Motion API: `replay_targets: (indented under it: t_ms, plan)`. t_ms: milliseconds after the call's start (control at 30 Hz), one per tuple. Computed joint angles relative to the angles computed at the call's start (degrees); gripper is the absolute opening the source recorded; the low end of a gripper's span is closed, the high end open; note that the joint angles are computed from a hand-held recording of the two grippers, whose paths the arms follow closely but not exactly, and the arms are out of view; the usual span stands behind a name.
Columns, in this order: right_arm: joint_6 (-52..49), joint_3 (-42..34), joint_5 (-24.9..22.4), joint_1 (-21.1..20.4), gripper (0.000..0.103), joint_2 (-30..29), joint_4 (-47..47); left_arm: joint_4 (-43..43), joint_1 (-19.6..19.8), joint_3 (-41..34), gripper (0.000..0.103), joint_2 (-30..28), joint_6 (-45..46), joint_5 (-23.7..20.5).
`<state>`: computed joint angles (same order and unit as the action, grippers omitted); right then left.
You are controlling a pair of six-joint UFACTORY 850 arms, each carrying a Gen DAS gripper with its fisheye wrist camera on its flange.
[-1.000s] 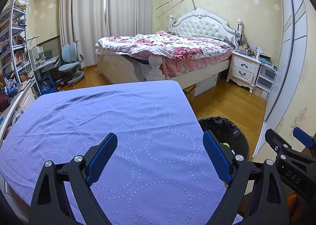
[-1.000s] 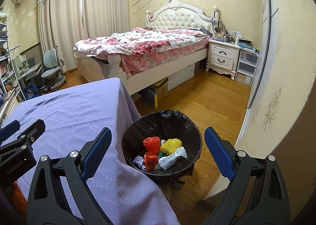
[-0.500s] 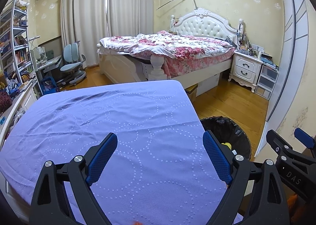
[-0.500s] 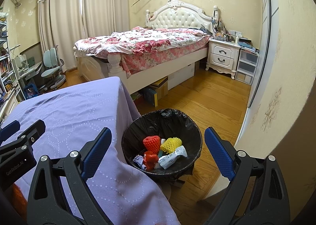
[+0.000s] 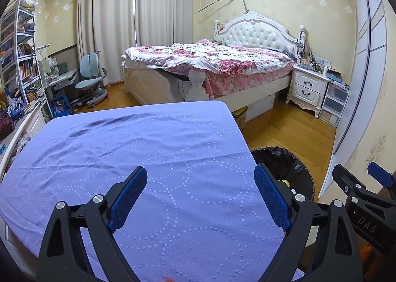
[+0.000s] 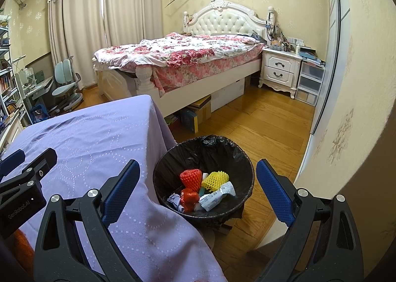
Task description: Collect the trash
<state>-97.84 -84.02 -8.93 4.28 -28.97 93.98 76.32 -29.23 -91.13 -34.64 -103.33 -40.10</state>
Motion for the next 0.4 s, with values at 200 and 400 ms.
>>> replay_targets:
  t_ms: [200,400]
  plan:
    - [-0.1,0.4,-0.3,0.0,0.093,0.2,0.0,-2.1,0.3,-0.6,0.088,-0.2,2.2,-0.2]
    - [-5.2,1.9,-0.4,0.3,0.093,0.6,4.9,-4.4,0.8,-0.6,0.088,-0.1,3.6,-0.1]
